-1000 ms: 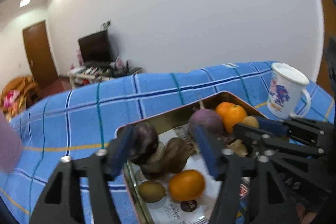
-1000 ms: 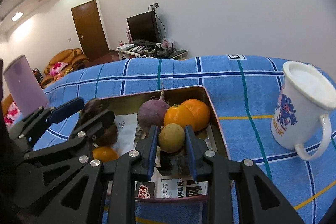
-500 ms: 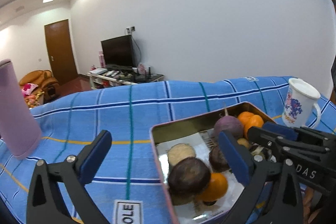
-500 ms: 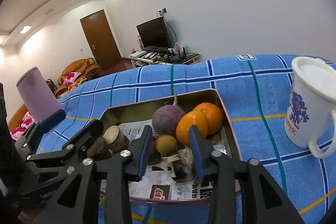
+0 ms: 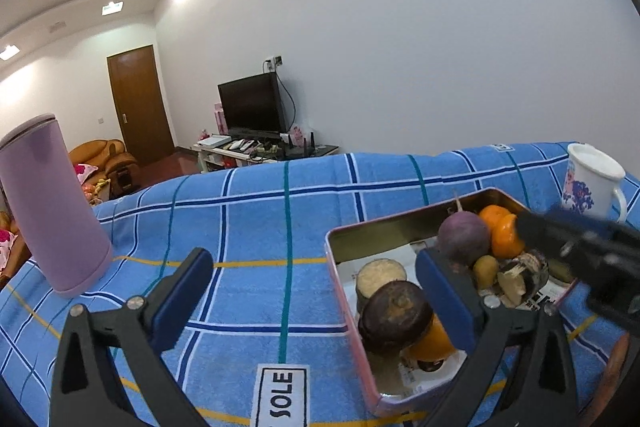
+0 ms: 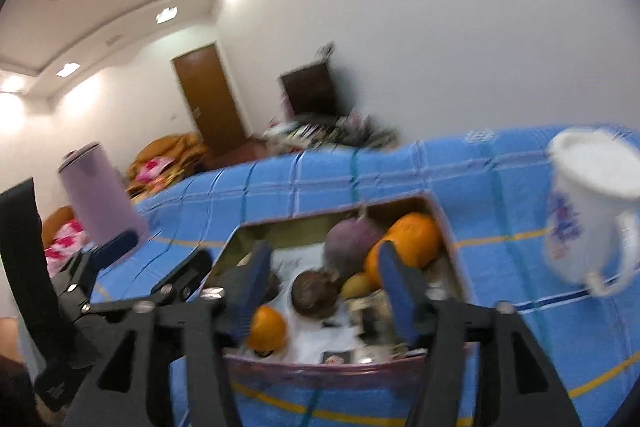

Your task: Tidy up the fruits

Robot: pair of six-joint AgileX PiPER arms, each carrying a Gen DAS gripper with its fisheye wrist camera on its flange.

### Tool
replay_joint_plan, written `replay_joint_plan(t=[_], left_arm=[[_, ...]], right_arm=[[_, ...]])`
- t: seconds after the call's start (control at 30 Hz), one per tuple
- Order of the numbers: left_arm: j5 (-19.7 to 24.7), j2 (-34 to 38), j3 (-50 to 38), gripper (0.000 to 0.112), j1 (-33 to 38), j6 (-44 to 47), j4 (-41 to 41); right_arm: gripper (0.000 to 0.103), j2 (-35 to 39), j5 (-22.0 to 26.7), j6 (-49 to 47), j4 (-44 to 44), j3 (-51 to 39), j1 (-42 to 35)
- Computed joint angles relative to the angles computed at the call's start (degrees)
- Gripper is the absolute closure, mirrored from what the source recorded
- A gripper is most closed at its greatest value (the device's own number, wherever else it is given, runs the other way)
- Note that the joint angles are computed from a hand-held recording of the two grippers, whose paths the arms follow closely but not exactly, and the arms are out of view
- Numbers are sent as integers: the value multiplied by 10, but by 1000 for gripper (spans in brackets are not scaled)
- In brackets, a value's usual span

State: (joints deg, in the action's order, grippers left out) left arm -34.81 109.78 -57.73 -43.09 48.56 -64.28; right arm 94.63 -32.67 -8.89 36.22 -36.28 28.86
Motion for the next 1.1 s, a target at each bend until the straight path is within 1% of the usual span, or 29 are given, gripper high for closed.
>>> replay_joint_plan(t=[0.03,0.1,0.13,0.2,0.23,0.3,0.4,0.5,0.57,0.67,0.77,0.93,1.03,1.1], left_arm=[[2,0,-1,9,0,2,-3],[3,-1,0,9,0,0,-5],[1,-1,2,9,1,-3,-4],[-1,-5,8,9,1,-12,0],[-3,-6,11,9,1,-19,3],[-7,-8,15,9,2,-28,7],[-11,-11,21,9,2,-41,13],[-15,-13,25,9,-1,-43,12],[-15,-17,31,9,-3,-47,15],[-23,-21,39,9,-10,-50,17],[-29,-25,47,9,-15,-60,23],[-49,-42,81,9,-29,-94,51],[-58,-53,99,9,-36,-107,57],[-66,-61,114,9,-41,-121,63]], right_arm=[[26,-1,-40,-39,51,7,21],[21,3,-138,-99,135,20,70],[16,10,-188,-128,175,22,97],[12,25,-249,-154,215,19,127],[12,30,-264,-164,226,17,136],[12,36,-272,-188,241,9,141],[12,38,-266,-219,262,-6,145],[12,35,-253,-220,264,-10,142],[12,36,-263,-227,279,-10,153],[12,34,-263,-226,279,-8,152],[12,34,-278,-223,292,-5,164],[12,31,-318,-215,324,14,199],[12,29,-324,-220,343,15,216],[12,26,-337,-219,356,21,230]])
